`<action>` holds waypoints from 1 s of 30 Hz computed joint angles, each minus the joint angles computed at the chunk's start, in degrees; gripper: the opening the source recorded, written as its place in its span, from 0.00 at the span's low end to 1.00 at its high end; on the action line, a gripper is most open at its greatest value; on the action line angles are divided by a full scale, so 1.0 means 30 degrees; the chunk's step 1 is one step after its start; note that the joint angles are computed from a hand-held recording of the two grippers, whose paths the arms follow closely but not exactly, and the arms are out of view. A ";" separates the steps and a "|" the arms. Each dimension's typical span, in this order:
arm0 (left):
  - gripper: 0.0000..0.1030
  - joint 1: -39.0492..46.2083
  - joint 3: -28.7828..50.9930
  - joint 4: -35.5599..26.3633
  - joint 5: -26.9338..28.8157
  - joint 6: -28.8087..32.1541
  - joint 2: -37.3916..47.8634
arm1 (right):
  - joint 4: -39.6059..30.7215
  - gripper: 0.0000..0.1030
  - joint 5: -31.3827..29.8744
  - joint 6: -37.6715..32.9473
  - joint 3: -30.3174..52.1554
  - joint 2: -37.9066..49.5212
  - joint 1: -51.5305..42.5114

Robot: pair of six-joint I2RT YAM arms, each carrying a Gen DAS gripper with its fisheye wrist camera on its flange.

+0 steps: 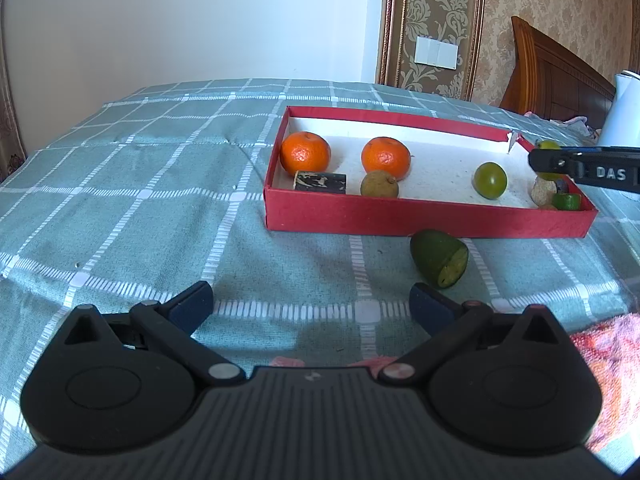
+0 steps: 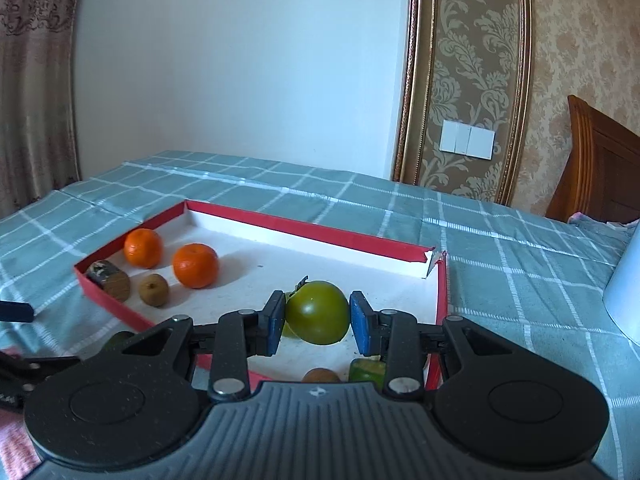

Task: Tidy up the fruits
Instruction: 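Lower the green tomato into the tray and open the right gripper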

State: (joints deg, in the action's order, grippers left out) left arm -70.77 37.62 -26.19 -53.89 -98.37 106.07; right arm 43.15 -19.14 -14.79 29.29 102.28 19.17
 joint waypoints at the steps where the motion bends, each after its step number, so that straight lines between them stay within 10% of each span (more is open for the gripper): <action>1: 1.00 0.0000 0.0000 0.0000 0.0000 0.0000 0.0000 | -0.0181 0.33 0.0182 -0.0111 0.0207 0.0178 0.0123; 30: 1.00 0.0057 -0.0048 0.0123 0.0004 0.0122 -0.0005 | -0.2440 0.34 0.3124 0.0025 0.2523 0.2205 0.1279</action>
